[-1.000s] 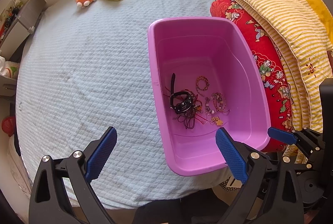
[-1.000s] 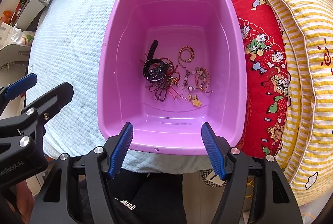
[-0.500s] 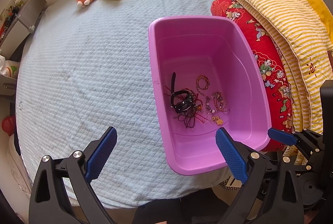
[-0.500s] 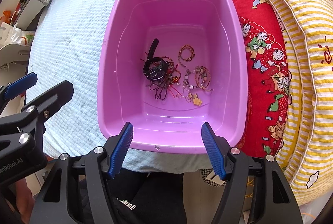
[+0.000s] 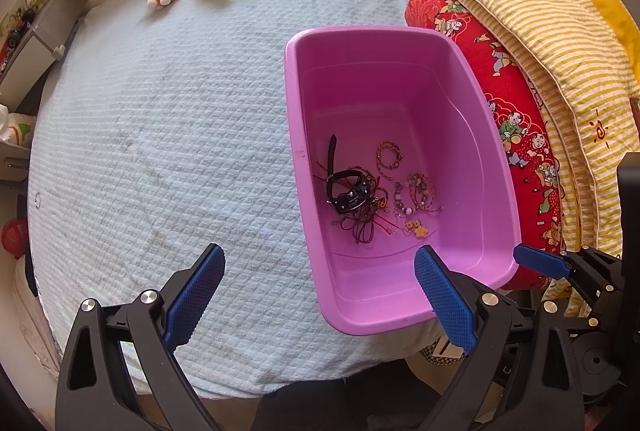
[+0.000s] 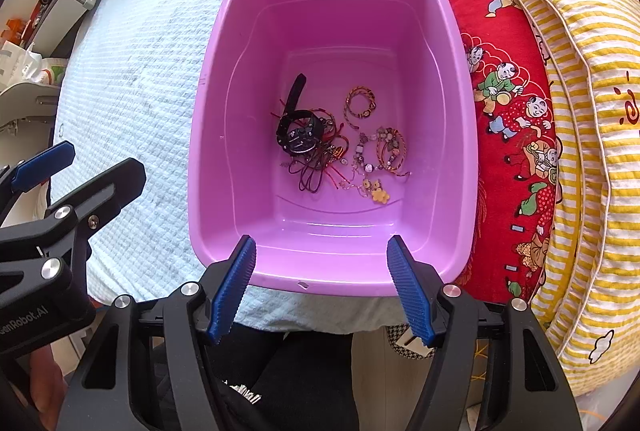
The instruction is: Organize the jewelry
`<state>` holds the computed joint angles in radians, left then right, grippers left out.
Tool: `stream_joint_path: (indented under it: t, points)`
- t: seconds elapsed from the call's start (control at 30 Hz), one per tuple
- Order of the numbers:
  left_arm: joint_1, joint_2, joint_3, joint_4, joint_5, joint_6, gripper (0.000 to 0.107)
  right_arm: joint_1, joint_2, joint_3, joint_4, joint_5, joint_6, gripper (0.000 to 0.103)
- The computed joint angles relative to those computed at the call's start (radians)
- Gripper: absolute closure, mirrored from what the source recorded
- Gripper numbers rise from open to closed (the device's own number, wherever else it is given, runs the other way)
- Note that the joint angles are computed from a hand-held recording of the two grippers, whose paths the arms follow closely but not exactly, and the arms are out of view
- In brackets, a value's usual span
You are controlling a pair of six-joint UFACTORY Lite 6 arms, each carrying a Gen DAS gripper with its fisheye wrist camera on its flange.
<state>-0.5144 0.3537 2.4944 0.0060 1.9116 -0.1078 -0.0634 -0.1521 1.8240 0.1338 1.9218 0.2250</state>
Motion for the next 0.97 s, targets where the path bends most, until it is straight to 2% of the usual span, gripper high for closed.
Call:
stream_joint_path:
  t: [0.97]
  points:
    - [0.018,0.002,0.015,-0.023,0.013,0.025,0.013,0.003,-0.007,-0.011,0.001,-0.003,0.002,0.038]
